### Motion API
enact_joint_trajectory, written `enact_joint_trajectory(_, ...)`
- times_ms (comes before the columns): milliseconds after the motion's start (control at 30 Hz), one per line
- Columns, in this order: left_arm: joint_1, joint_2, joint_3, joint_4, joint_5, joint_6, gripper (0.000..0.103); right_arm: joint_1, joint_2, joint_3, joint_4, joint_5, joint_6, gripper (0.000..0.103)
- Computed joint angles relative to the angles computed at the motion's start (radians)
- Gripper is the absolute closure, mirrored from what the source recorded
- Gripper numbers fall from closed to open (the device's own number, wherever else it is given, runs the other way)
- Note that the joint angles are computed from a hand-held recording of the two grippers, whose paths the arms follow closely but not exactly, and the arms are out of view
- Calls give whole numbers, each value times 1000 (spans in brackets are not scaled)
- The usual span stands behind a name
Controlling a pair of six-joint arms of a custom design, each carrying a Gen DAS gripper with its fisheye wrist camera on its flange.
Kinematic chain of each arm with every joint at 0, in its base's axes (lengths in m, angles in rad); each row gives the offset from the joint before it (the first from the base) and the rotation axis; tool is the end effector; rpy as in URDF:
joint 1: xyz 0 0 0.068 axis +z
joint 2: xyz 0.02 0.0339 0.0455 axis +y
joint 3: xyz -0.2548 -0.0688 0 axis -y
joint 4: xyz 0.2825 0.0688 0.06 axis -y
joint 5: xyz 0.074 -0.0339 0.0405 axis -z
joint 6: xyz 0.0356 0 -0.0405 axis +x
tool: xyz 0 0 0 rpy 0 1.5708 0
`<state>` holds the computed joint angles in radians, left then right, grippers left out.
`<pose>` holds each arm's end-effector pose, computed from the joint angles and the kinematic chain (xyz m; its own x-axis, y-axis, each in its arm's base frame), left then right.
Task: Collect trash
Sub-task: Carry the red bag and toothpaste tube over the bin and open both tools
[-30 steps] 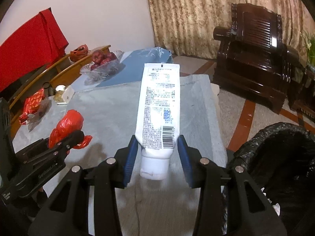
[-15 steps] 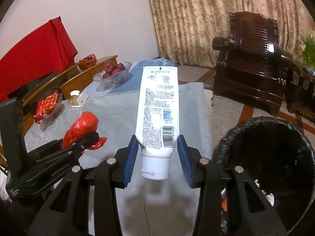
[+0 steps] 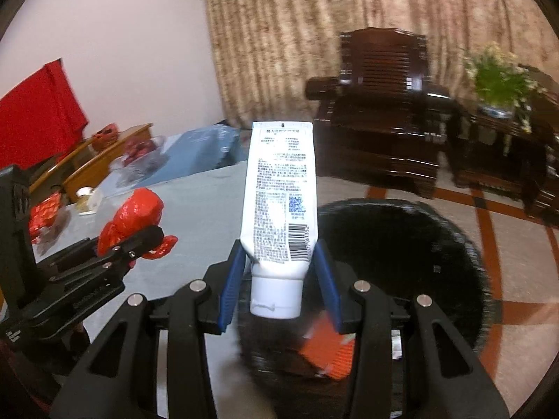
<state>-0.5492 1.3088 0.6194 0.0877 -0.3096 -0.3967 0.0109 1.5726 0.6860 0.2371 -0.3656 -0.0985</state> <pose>0.2608 -0.1469 0.1651 -0.5546 -0.0920 -0.8270 0.0744 0.9844 -0.1595 0.3308 0.0163 0.1224 -0.5728 -0.0981 -0.8138 -0.3529 0.9256 0.1369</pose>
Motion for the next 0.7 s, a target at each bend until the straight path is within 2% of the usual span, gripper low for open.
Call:
enact_joint_trajectory(333,-95,320,246,77,9,5,68,-160,140,76,20,-9,-79,64)
enact_joint_trajectory(533,-108,478,394,47,32,11,68,-205,232,126,30,-10,-88,64)
enact_joint_trajectory(700,-106,548,447,34,65,2,64,-223,316,188,16,3,-105,63)
